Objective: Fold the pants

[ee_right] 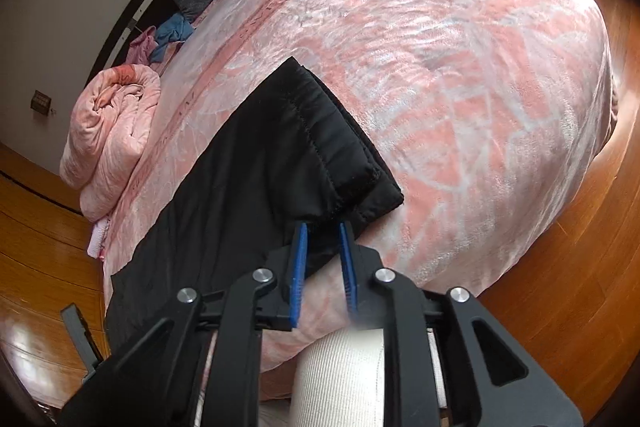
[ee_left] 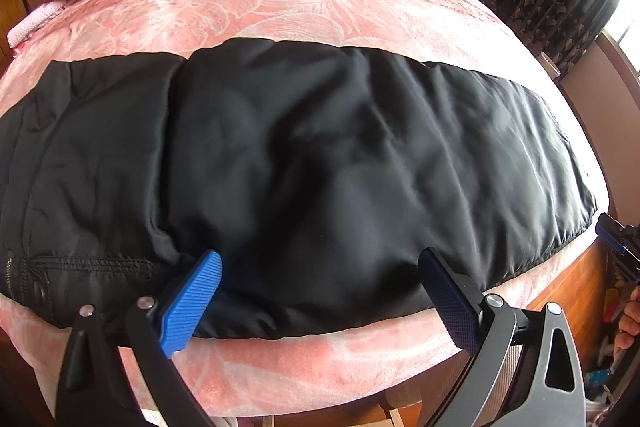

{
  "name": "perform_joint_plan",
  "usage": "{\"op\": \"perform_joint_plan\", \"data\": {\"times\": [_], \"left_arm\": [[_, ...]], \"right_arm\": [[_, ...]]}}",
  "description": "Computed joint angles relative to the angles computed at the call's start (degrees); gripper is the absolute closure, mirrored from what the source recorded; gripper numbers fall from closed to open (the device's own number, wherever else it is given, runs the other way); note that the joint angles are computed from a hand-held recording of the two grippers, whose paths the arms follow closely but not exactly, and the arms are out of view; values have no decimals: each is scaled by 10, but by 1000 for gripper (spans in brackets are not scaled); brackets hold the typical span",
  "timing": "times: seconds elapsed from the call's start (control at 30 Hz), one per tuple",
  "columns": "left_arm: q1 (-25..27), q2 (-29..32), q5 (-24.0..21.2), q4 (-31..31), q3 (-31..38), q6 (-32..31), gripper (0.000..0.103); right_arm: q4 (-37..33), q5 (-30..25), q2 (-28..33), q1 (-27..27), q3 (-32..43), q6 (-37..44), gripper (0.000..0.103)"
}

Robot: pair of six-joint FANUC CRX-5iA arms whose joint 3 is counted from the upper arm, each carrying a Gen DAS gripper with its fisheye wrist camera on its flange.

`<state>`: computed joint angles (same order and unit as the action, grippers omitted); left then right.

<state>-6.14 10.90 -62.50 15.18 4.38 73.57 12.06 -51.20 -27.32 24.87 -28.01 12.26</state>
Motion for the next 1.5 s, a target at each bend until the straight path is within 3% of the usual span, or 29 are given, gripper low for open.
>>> {"op": "perform_joint_plan", "data": {"times": [0.3, 0.33, 0.37, 0.47, 0.6, 0.73, 0.9, 0.93, 0.97, 1.0, 1.17, 1.23, 1.4, 1.5], "left_arm": [[-16, 9, -6, -15, 13, 3, 4], [-17, 9, -6, -16, 13, 3, 4], [-17, 8, -5, -16, 12, 4, 4], [-15, 9, -6, -12, 12, 1, 4], [-13, 10, -6, -13, 11, 1, 4], [-13, 10, -5, -13, 10, 1, 4], [-16, 11, -5, -19, 12, -2, 4], [-15, 10, -6, -17, 11, -5, 4], [-14, 9, -8, -14, 10, -8, 4], [-12, 8, -9, -12, 9, -8, 4], [0, 0, -14, 2, 2, -7, 4], [4, -4, -10, 6, -3, -5, 4], [2, 3, -10, 2, -1, 9, 4], [-7, 9, -12, -18, 8, 11, 4]], "right_arm": [[-55, 16, 53, -24, 40, 53, 79], [-61, 27, 56, -29, 39, 56, 80], [-67, 27, 60, -33, 42, 60, 88], [-47, 44, 56, -25, 37, 53, 101], [16, 14, 44, 11, 38, 27, 102], [11, -16, 35, 20, 33, 22, 102], [-7, -2, 47, 7, 25, 48, 94], [0, -4, 45, 11, 25, 45, 90], [-2, -6, 44, 14, 28, 50, 74], [7, -2, 38, 20, 24, 43, 71], [36, 1, -4, 37, -8, -27, 71], [32, 7, -21, 31, -22, -51, 64], [-17, 20, -12, 1, -22, -30, 62], [-31, 36, -2, -14, -24, -30, 54]]}}
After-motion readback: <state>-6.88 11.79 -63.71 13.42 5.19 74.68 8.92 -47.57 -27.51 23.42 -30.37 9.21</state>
